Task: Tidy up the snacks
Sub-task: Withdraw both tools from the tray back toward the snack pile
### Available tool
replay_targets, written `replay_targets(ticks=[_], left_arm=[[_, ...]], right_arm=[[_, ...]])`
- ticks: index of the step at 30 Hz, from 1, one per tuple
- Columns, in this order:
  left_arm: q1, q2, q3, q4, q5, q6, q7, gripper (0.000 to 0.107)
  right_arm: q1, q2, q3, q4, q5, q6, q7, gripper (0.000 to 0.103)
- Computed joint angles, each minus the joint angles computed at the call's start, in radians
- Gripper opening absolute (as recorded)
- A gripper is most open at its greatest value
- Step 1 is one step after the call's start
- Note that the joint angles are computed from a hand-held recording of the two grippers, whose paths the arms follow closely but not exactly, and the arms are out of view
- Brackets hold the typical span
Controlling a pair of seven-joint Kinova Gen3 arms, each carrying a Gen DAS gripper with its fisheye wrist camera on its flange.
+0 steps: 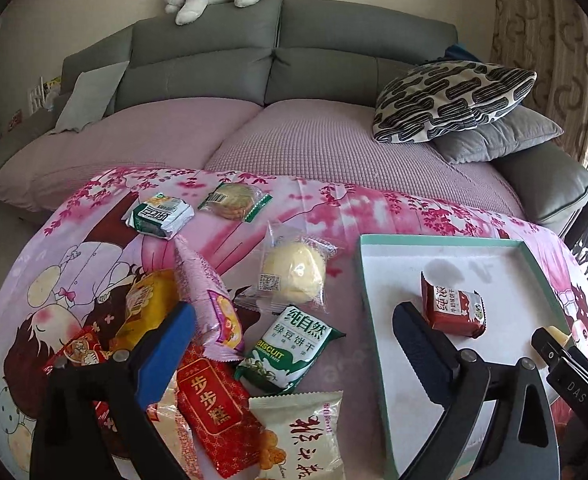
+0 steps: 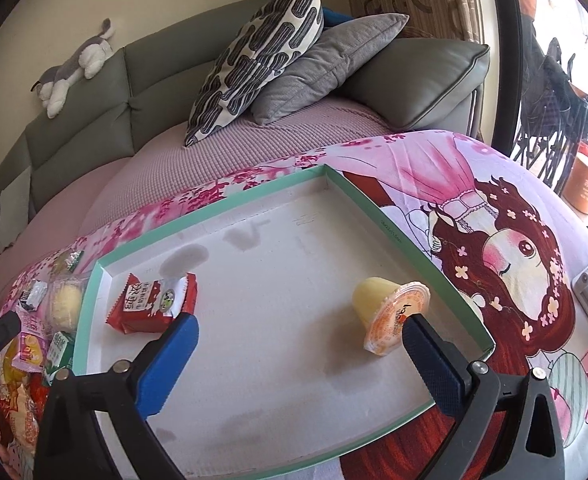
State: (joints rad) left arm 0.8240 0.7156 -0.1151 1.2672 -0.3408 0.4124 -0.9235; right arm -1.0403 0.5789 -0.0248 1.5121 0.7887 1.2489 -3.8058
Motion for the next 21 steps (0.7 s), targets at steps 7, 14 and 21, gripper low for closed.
replay_targets(ticks=[7,14,21], left_arm=[[-0.015,-0.038,-0.032,0.071,-0.002,-0.018,0.038,0.099],[-0.029,-0.093,-0.084,0.161,-0.013,-0.044,0.117,0.099],[-0.085,-0.13,-0.072,0.228,-0.019,-0.03,0.186,0.099]], right_arm=[[-0.009,0.029,0.004,-0.07,0.036,-0.02,0.065,0.103],[-0.016,0.076,0.027,-0.17,0.044,-0.099,0.149,0.103],[-0.023,0.151,0.052,-0.325,-0.01,-0.156,0.299,0.103]])
